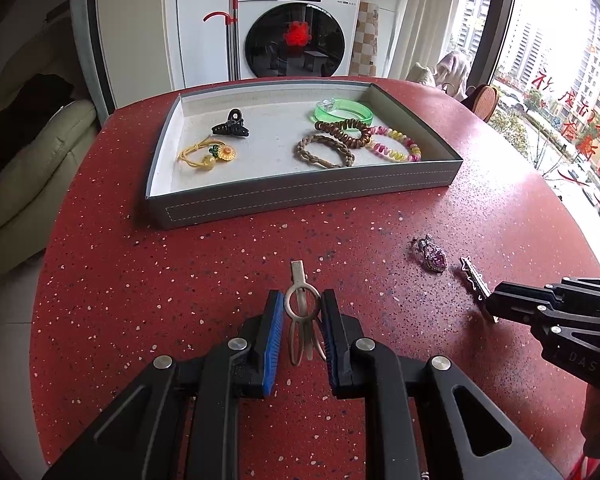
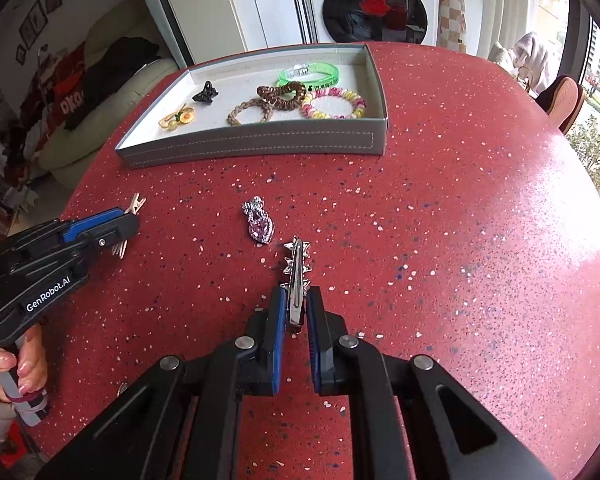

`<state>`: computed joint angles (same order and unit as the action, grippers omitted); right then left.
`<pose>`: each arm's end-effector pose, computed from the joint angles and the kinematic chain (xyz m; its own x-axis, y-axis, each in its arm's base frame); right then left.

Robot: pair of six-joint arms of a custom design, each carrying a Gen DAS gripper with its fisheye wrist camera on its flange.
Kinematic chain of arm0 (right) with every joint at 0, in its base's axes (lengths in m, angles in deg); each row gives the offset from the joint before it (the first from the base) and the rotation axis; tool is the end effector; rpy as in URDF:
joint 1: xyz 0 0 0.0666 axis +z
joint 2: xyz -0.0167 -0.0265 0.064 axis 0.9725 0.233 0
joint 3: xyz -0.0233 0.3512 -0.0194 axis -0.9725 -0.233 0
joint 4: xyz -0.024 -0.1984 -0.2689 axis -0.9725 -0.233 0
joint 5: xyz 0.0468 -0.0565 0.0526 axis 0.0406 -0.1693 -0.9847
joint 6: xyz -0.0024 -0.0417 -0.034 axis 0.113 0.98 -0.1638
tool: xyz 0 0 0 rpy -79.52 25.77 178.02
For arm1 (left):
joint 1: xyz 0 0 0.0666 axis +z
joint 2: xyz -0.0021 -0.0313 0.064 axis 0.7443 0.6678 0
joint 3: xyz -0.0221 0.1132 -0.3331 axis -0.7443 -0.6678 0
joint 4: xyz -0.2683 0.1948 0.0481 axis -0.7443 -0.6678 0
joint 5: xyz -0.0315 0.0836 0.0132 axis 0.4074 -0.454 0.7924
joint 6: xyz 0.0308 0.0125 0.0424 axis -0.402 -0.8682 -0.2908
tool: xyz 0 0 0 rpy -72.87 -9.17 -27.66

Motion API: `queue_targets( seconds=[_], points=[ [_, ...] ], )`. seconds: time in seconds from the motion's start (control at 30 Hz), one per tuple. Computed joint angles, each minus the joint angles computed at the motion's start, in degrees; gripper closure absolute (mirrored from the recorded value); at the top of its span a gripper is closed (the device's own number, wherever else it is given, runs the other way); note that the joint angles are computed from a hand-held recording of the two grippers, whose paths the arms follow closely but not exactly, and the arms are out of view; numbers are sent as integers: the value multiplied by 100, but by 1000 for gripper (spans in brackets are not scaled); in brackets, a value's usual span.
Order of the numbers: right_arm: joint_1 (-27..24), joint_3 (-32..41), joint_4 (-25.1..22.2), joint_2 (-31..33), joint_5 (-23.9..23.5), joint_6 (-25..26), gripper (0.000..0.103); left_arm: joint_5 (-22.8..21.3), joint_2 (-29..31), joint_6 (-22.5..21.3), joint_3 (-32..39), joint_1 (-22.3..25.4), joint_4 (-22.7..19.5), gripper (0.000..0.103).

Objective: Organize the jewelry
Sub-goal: 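Carry the bunny clip over the tray with the left tool while the right tool carries the barrette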

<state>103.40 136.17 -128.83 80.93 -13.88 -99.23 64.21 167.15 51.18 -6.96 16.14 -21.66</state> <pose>0.2912 0.1429 0.3728 -0.8941 0.1371 -0.4263 0.0758 0.9846 0.1577 0.3696 -0.2332 0.3748 -0.7251 0.3528 -0.5914 0.4929 0.8657 -0.0879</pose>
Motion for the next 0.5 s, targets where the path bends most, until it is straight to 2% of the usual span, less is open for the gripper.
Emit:
queue_targets(
  seconds=[0.13, 0.17, 0.27, 0.33, 0.5],
  points=[
    [-12, 6, 62, 124, 49, 23, 73, -1, -3, -5, 1, -9, -2, 65],
    [12, 55, 49, 189, 92, 48, 71, -1, -3, -5, 1, -9, -2, 65],
    [220, 286, -215, 436, 470, 209, 74, 11, -7, 8, 1, -5, 0, 66],
    [367, 372, -350, 524, 729, 262, 86, 11, -15, 3, -2, -5, 5, 66],
    [294, 225, -207, 265, 648, 19, 86, 21, -36, -3, -2, 15, 12, 65]
  ],
)
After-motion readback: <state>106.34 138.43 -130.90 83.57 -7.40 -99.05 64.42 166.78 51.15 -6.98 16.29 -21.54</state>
